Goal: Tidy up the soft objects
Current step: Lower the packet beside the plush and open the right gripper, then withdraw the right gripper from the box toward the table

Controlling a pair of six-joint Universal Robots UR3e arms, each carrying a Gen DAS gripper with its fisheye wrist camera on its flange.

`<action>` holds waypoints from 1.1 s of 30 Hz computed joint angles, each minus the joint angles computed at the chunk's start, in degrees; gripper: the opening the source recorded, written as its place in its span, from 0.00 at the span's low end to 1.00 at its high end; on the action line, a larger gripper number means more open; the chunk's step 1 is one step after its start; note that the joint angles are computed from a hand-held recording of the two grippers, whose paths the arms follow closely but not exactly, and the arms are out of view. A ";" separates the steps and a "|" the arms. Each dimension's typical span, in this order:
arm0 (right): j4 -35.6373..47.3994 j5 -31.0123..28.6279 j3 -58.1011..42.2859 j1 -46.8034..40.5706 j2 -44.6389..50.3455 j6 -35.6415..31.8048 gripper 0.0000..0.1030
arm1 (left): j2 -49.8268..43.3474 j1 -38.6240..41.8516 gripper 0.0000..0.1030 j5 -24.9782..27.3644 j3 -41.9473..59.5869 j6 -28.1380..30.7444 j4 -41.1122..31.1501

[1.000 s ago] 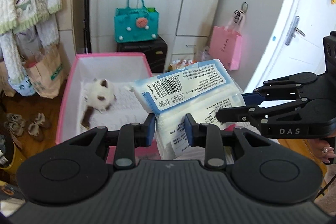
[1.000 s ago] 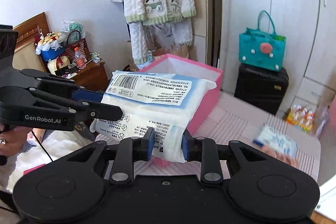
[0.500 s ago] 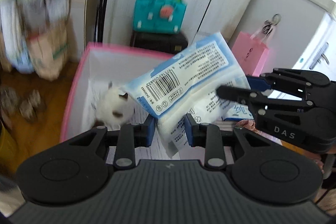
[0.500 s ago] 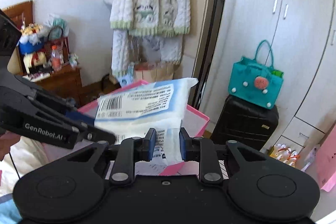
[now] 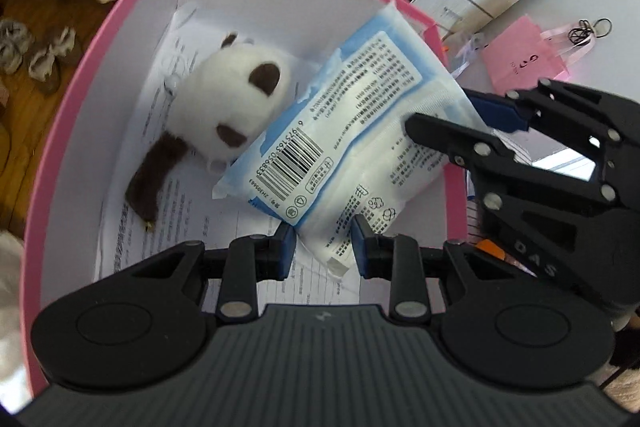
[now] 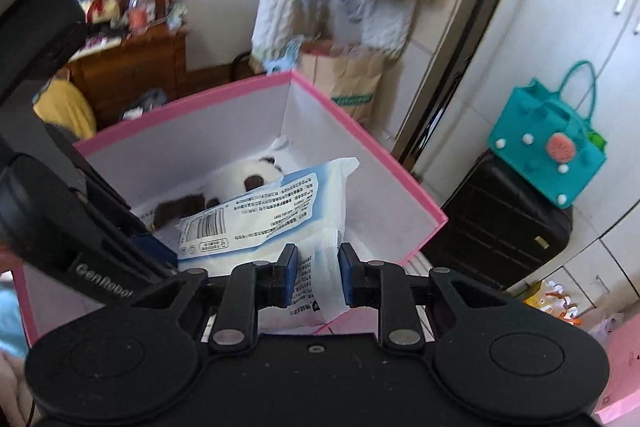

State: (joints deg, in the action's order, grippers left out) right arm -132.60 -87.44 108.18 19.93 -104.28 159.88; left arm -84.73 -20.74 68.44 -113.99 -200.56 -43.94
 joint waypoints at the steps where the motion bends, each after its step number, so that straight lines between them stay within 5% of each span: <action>1: 0.33 -0.09 -0.76 0.18 0.91 -0.54 0.26 | -0.54 0.33 0.27 -1.10 0.58 -0.34 -0.87; 9: 3.02 -5.68 -8.61 2.95 10.29 -5.19 0.25 | -6.71 0.29 0.27 -3.19 4.17 -5.78 -1.13; 17: 0.85 -4.77 -9.72 0.97 14.77 -8.48 0.26 | -10.42 -0.22 0.24 -2.89 6.71 -6.57 -0.89; 22: -6.20 -6.77 -5.36 1.00 14.54 -9.17 0.38 | -9.36 -2.14 0.28 1.15 6.46 -4.79 1.26; 26: -6.61 -4.18 -2.08 -0.23 9.48 -5.47 0.38 | -4.70 -4.80 0.34 7.06 4.07 -1.25 2.91; 33: 4.27 3.24 0.63 -1.79 -5.61 2.31 0.38 | 6.31 -8.52 0.40 14.65 0.74 5.57 1.32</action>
